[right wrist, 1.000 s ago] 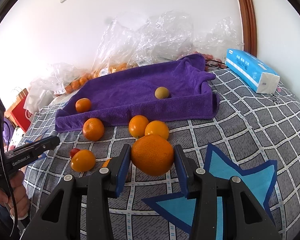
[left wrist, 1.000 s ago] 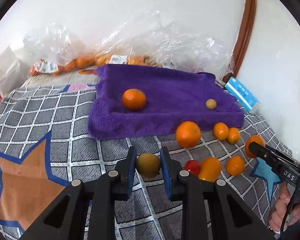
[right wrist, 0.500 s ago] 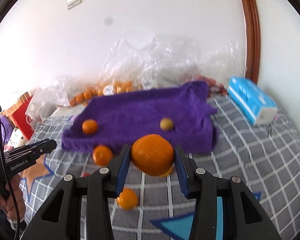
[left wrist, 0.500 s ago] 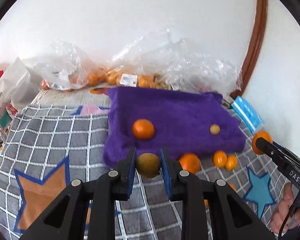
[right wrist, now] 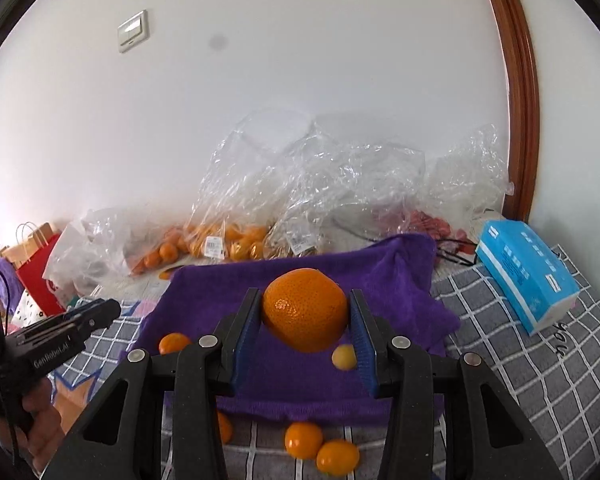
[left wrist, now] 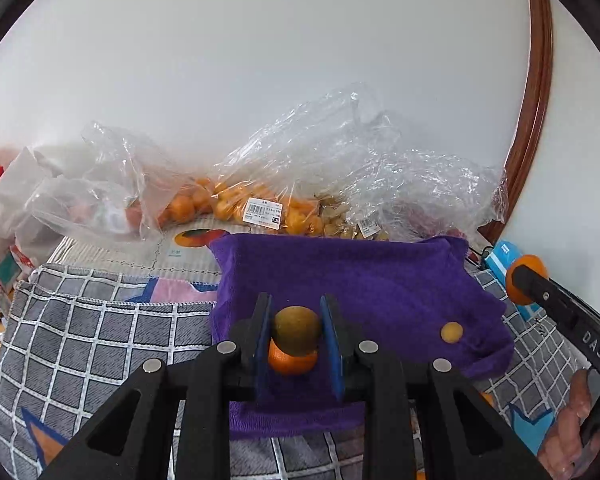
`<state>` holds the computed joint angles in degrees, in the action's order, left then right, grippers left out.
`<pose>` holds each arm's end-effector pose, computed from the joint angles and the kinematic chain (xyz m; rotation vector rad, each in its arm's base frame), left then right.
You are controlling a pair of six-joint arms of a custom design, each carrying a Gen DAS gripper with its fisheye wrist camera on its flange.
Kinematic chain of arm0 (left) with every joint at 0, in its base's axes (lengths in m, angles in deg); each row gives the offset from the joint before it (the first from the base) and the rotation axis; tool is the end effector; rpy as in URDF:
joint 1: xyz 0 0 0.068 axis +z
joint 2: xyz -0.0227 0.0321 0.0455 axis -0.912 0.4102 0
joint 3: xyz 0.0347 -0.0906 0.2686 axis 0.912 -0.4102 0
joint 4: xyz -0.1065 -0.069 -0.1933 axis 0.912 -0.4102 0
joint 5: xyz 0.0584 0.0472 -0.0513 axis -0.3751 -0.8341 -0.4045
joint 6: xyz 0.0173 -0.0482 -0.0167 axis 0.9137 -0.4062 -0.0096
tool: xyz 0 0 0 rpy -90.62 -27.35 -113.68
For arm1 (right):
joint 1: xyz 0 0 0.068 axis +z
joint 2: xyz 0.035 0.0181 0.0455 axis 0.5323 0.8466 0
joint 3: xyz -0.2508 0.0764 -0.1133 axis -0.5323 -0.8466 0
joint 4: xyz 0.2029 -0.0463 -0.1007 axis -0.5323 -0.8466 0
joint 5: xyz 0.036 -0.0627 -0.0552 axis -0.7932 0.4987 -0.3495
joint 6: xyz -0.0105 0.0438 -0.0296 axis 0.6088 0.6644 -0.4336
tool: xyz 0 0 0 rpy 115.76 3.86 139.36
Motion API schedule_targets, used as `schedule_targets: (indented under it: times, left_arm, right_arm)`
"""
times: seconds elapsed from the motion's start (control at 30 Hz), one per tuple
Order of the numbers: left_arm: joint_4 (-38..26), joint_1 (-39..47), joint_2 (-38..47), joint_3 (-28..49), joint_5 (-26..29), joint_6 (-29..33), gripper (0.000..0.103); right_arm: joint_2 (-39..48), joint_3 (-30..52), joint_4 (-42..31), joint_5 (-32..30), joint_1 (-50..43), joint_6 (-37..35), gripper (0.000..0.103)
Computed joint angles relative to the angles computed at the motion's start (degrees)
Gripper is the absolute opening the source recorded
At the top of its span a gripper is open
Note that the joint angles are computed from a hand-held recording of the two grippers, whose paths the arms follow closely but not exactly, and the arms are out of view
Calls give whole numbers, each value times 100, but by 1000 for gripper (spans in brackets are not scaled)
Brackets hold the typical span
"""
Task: Organize fruits
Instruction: 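Carry the yellow-green fruit with the left gripper while the right carries the orange over the towel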
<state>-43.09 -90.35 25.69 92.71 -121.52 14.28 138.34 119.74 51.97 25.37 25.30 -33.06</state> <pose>0.2700 -0.1027 0.1417 -0.5063 2.1167 0.0451 0.3703 -0.0230 0.1478 -0.4893 2.0397 0.4864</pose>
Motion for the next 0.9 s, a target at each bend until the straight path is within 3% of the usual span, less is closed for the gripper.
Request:
schedule_targets:
  times: [0.17,0.4,0.9]
  left_arm:
    - [857,223,494,-268,311,60,23]
    - [1431,468,786,-447,318,44,23]
    - [1841,688,1050,-562,594,-137,23]
  right_arm:
    - [589,236,321,123,90,114,43]
    - [1043,805,119,322,-55,195,43]
    - [1426,1272,-541,383,-57,-108,43]
